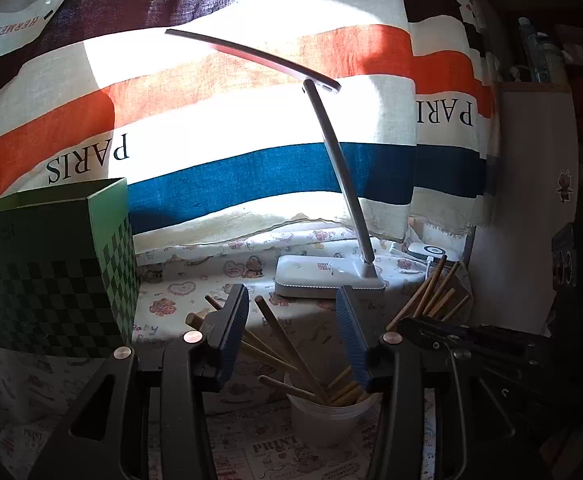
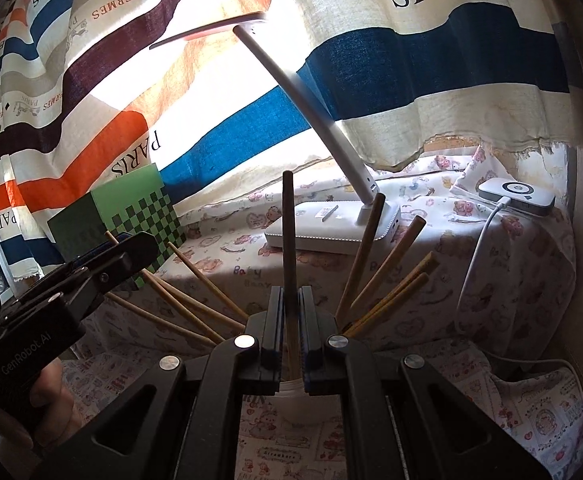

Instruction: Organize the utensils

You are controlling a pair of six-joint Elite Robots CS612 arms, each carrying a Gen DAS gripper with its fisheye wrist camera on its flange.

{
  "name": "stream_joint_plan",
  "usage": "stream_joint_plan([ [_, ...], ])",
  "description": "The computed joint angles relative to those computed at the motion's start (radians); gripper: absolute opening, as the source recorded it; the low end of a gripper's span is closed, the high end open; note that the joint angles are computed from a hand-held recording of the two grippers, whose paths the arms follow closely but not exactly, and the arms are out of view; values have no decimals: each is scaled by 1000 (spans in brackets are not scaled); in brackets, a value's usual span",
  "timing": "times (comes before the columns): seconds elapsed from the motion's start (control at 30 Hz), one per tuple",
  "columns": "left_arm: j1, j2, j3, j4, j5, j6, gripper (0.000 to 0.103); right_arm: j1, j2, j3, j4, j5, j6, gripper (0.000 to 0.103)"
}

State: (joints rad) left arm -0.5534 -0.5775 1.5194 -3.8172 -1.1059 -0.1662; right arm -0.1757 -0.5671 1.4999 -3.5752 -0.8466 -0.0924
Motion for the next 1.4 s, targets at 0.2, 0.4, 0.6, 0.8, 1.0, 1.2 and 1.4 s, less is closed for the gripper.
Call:
stream_joint_plan([
  [0.2,-18,-39,77,-133,73,53,84,-11,-13,37,-144,-41,54,66],
  [0.4,-39,-64,154,-265,167,98,97,-26,-31,91,-334,-59,125,91],
  [0.6,-59,-68,215,-339,261,122,102,-34,-48,132,-409,-34,182,103],
  [0.8,-73,-53,256,-383,350,90,102,-21,-46,167,-467,-32,150,103],
  [1.0,-69,-47,292,-297,382,-25,102,4,-32,190,-457,-63,70,103],
  [1.2,-57,-25,299,-252,376,-109,102,24,-4,191,-435,-102,12,103],
  [1.4,-53,-14,303,-242,381,-135,102,38,14,183,-405,-152,-52,103],
])
